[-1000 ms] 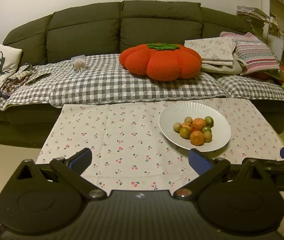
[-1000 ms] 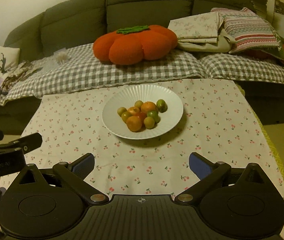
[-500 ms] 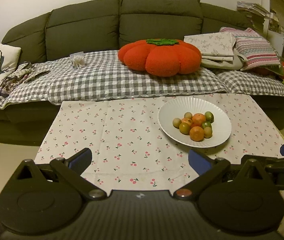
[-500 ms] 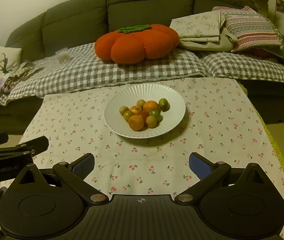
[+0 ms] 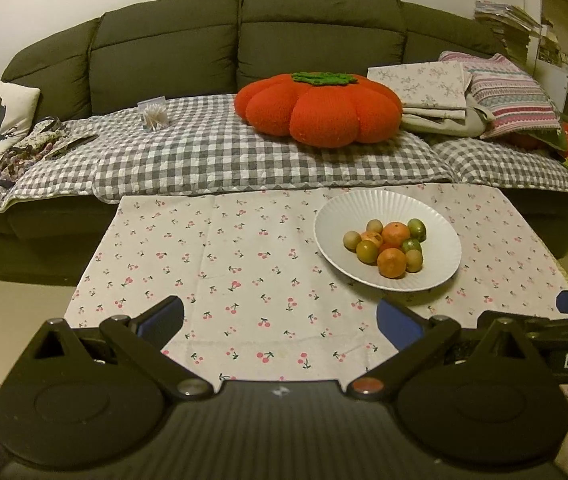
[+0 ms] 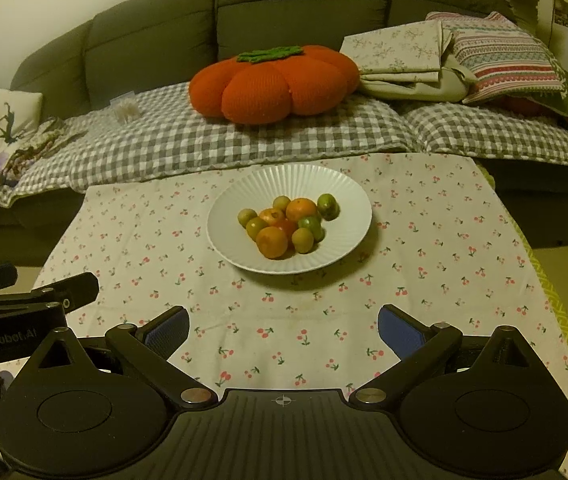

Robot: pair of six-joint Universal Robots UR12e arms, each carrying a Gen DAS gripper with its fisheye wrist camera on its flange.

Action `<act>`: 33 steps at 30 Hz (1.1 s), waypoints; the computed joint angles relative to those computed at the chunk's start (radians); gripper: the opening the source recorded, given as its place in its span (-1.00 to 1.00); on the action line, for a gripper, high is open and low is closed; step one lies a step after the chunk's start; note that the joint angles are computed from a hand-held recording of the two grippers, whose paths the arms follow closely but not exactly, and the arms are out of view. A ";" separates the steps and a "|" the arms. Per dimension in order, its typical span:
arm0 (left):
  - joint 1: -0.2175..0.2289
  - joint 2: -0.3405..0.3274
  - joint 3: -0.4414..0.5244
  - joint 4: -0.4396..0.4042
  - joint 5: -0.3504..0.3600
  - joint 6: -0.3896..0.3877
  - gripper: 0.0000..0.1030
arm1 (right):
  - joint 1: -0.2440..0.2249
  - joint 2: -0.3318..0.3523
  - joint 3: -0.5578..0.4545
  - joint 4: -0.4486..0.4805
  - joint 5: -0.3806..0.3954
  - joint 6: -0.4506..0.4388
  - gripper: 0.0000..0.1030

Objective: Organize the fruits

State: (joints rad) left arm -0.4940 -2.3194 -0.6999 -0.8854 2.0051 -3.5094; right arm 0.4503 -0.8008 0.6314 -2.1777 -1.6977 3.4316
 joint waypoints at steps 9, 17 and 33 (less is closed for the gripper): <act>0.001 -0.002 0.004 -0.004 -0.009 -0.005 0.98 | 0.001 0.000 0.004 -0.003 -0.002 -0.008 0.97; 0.002 -0.003 0.006 -0.007 -0.012 -0.011 0.98 | 0.003 0.001 0.003 -0.004 -0.005 -0.011 0.97; 0.000 -0.004 0.003 0.005 -0.013 -0.003 0.98 | 0.003 -0.002 0.011 -0.015 -0.014 -0.013 0.97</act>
